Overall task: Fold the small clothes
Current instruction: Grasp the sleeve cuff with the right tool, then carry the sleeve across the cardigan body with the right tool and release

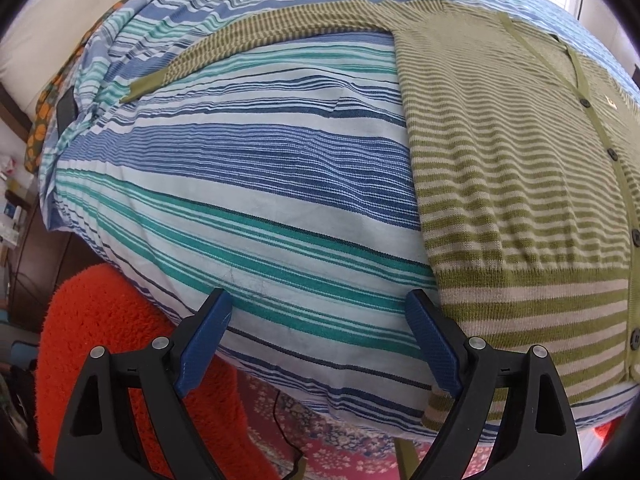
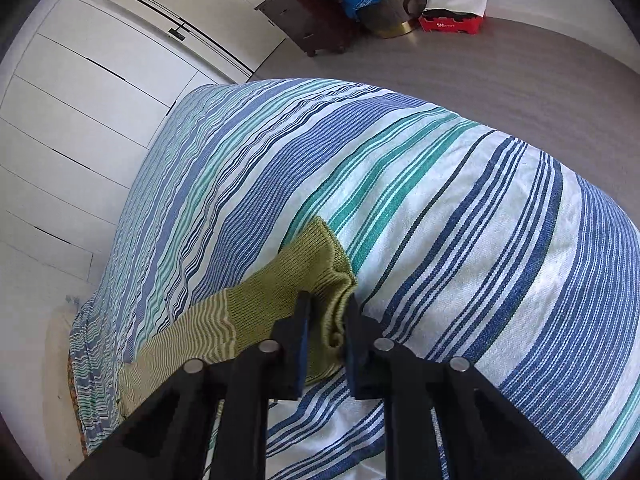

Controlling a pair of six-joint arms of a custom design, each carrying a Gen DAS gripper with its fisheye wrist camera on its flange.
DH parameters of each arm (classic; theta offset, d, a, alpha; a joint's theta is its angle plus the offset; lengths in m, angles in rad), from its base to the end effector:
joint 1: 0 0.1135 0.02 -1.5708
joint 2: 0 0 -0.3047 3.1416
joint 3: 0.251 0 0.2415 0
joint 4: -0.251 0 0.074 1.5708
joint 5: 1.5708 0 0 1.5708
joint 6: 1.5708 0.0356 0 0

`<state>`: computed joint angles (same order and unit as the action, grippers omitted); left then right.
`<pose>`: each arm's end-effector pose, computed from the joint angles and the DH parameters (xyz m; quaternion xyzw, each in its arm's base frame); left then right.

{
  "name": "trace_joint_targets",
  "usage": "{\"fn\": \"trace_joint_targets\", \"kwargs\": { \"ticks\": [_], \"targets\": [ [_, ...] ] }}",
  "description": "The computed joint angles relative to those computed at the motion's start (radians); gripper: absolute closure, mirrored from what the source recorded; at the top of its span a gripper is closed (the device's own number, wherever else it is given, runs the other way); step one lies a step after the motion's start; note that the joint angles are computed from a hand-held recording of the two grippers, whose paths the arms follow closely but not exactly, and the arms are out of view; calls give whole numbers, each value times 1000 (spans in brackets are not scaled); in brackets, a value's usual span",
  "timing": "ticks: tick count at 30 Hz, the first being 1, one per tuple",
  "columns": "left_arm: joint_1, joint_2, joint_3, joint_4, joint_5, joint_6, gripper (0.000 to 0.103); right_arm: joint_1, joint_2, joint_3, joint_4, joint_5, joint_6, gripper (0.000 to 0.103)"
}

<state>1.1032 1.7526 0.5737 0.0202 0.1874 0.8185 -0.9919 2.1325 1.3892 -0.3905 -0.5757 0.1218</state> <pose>0.1247 0.2322 0.1200 -0.1193 0.9674 0.1145 0.1918 0.2564 -0.3569 0.1631 0.4425 0.8272 0.1637 0.3053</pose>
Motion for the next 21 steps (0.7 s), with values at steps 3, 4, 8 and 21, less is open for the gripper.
{"fn": "trace_joint_targets", "kwargs": {
  "ticks": [3, 4, 8, 21],
  "targets": [
    [6, -7, 0, -14, 13, 9, 13, 3, -81, -48, 42, -25, 23, 99],
    [11, -8, 3, -21, 21, 13, 13, 8, -114, -59, 48, -42, 29, 99],
    [25, 8, 31, -55, 55, 25, 13, 97, -249, -43, -6, -93, 14, 99],
    [133, 72, 185, -295, 198, 125, 13, 1041, -389, -33, 157, 247, 349, 99]
  ]
}}
